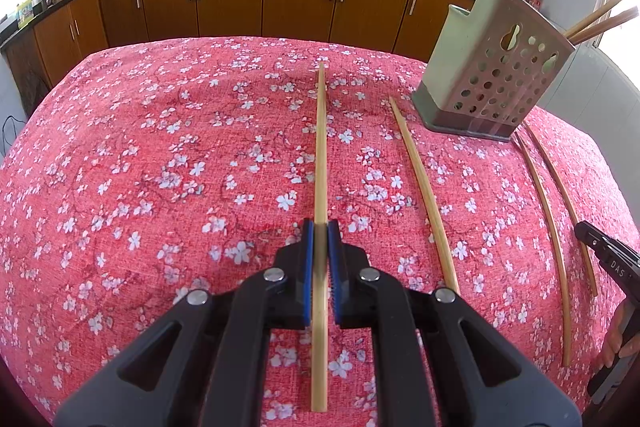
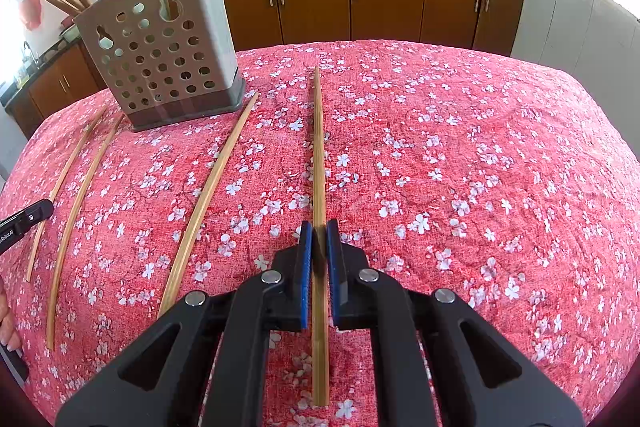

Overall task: Organize utensils
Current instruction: 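Close the right tool on one chopstick while the left tool grasps another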

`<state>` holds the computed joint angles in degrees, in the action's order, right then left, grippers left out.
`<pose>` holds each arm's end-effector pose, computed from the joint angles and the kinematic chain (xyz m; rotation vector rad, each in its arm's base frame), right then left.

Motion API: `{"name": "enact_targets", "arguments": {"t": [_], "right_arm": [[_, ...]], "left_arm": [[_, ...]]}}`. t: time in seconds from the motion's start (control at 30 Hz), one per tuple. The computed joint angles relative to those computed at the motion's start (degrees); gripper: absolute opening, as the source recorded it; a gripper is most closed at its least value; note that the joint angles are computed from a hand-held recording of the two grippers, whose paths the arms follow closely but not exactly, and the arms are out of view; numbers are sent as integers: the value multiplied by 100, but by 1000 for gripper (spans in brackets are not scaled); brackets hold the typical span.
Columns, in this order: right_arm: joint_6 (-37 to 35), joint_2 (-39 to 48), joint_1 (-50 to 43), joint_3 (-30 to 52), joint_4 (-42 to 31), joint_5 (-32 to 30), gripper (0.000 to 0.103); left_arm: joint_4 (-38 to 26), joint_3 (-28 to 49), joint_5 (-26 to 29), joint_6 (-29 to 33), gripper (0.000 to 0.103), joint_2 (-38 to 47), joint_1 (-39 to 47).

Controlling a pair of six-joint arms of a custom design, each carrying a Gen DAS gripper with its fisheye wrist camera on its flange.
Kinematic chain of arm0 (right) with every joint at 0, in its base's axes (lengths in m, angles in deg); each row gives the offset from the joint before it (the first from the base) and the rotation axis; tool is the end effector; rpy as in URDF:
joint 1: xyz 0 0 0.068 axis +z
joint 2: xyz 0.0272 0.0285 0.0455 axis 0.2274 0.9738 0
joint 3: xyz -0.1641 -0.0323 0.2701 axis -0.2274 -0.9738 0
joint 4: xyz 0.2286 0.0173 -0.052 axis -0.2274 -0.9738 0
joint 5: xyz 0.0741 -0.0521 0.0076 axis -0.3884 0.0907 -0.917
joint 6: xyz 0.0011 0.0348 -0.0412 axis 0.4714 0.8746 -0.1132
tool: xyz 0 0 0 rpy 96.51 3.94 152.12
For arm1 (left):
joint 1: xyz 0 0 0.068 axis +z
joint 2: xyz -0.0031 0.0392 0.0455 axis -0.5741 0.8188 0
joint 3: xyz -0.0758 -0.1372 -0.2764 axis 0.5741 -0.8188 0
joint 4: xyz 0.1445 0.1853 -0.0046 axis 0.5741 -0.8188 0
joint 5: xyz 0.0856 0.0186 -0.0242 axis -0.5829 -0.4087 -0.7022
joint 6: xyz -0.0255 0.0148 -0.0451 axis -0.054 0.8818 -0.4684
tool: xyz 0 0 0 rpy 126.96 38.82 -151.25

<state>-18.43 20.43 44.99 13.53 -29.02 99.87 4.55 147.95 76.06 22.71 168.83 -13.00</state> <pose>0.2089 0.1112 0.2507 0.4351 2.4133 -0.0334 0.3425 0.1210 0.2346 0.3271 2.4681 -0.2648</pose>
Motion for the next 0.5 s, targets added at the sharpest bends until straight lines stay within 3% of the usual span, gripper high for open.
{"name": "enact_targets", "arguments": {"t": [0.5], "right_arm": [[5,4,3,3,-3,3,9]], "left_arm": [[25,-29,4,-63,10,-10,-31]]}}
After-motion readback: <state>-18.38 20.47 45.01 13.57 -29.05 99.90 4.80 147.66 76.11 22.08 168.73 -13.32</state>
